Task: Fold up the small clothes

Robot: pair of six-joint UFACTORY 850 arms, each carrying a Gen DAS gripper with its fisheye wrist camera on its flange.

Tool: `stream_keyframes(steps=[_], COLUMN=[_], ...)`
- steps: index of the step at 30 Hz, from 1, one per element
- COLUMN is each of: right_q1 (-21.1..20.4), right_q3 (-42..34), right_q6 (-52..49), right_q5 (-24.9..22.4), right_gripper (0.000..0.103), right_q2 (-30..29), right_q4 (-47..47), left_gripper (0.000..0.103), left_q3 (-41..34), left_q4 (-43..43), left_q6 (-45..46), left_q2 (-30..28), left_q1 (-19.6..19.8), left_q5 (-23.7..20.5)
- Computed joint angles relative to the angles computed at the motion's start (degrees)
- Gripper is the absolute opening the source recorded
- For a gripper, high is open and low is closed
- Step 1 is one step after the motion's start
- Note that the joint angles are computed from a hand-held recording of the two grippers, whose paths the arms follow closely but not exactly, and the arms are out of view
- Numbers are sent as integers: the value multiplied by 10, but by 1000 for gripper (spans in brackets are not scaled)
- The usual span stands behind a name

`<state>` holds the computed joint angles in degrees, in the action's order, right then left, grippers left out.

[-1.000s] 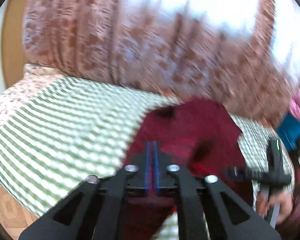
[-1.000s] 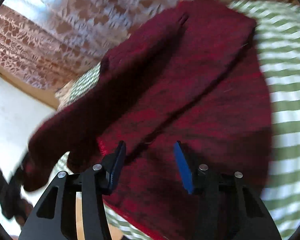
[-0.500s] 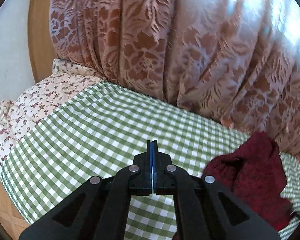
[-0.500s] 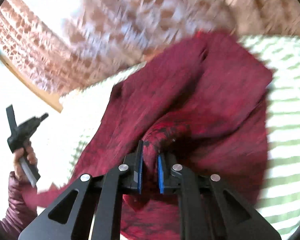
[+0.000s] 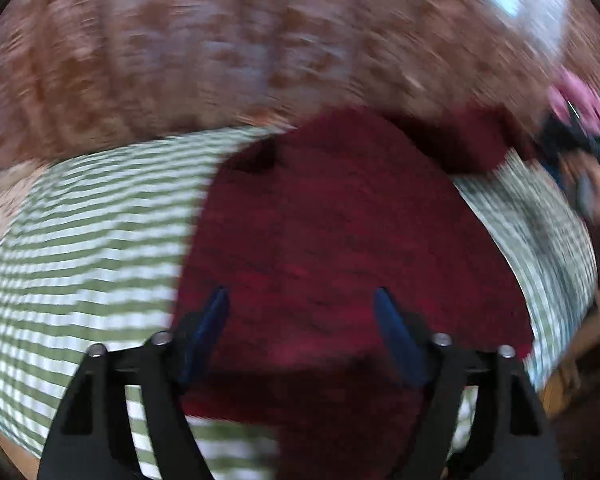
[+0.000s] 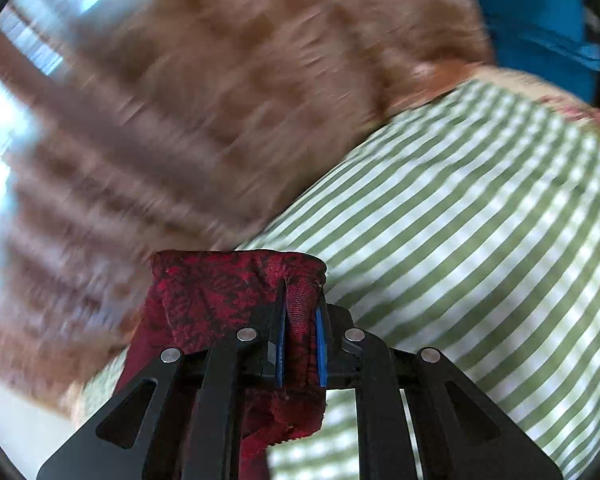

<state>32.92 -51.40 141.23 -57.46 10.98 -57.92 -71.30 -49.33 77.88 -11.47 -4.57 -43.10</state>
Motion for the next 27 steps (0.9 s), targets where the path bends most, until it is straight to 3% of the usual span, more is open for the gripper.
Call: stream_keyframes(steps=[3,4,5,6,9,11,13,16,19,23,27], right_q1=[-30,-38,-40,-37,-5,19,59,110,149,166,166], right_q3=[25,38,44,51,76,89,97,98,88,57,20], right_q6=[14,23,31,42,54,54,67,67,49,3,-41], right_q5=[-18,-12,-23,-38,-67,-74,-86,-85,-46,16,81], right_gripper=[19,44,83,95,97,97,97,97,97,97,97], right_q2=[29,43,50,58,87,101,105,92,60,1,-58], right_q4=[0,-2,3,2,4,11,11,12,14,26,44], left_gripper=[76,74,70,68,47,27,19,16,15,15,15], left_q3=[47,67,85,100,100,85,75,30,-48,-154,-299], left_q4=[63,94,109,115,108,94,82,58,15,-2,41], left_q6=[12,11,13,19,14,12,10,-7,-48,-103,-200], left_q2=[29,41,51,59,57,50,47,25,-18,-73,-161], left_q1=[-34,-51,-62,-70,-70,-58,-51,-23,21,51,57], left_q5=[10,37,65,91,90,65,48,-15,-98,-103,-64])
